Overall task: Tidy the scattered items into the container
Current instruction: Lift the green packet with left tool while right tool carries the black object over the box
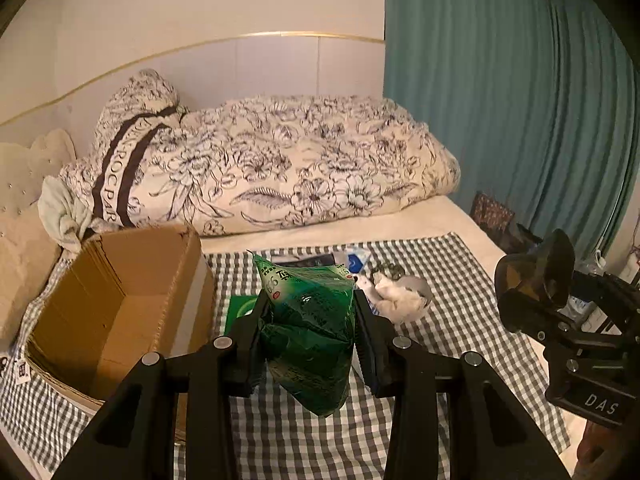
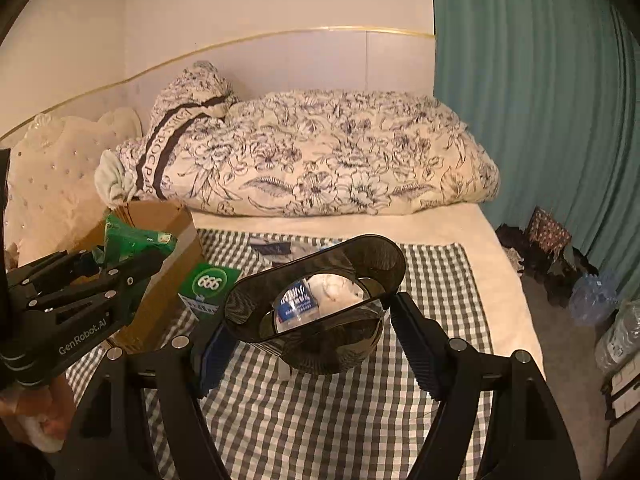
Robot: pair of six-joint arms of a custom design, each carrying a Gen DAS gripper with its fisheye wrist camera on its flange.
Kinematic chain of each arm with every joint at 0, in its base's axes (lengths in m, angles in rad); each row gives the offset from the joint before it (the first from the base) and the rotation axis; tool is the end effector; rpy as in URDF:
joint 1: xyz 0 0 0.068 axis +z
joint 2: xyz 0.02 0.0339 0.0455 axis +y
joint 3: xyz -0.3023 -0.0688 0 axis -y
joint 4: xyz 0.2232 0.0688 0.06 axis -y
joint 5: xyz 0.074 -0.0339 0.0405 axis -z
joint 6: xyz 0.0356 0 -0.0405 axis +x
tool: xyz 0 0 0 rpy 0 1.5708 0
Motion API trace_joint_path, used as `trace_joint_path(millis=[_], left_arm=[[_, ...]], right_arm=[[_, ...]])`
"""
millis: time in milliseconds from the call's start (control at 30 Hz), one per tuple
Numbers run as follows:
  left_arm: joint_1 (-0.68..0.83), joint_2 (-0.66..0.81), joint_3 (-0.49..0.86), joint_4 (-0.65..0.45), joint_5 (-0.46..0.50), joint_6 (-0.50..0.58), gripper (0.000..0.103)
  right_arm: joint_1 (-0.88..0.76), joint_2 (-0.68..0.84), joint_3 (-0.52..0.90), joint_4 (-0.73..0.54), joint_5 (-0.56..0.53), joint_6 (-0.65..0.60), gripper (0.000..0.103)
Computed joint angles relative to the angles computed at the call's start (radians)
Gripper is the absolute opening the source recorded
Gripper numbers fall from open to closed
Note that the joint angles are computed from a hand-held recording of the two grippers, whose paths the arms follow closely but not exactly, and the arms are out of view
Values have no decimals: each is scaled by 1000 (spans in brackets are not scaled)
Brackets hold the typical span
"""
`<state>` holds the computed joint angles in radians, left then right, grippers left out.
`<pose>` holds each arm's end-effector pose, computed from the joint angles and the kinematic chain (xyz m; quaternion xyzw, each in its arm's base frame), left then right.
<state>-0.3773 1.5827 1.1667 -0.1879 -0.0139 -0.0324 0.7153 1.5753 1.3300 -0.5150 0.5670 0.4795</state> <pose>0.3183 -0.1256 0.3182 0.1487 0.8728 -0.0885 0.4564 0.2600 0.2006 0.3481 0.0057 0.8892 0.0004 0.4575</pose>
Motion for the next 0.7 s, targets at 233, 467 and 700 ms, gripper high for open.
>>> trace_joint_path(millis=[233, 467, 700], left_arm=[[16, -55, -20, -7, -20, 17, 39], [46, -97, -32, -19, -43, 51, 39], [113, -121, -27, -27, -18, 64, 39]], right_arm=[[31, 6, 43, -16, 20, -3, 74], [52, 43, 88, -4, 10, -15, 74], [84, 82, 146, -2, 20, -29, 74]])
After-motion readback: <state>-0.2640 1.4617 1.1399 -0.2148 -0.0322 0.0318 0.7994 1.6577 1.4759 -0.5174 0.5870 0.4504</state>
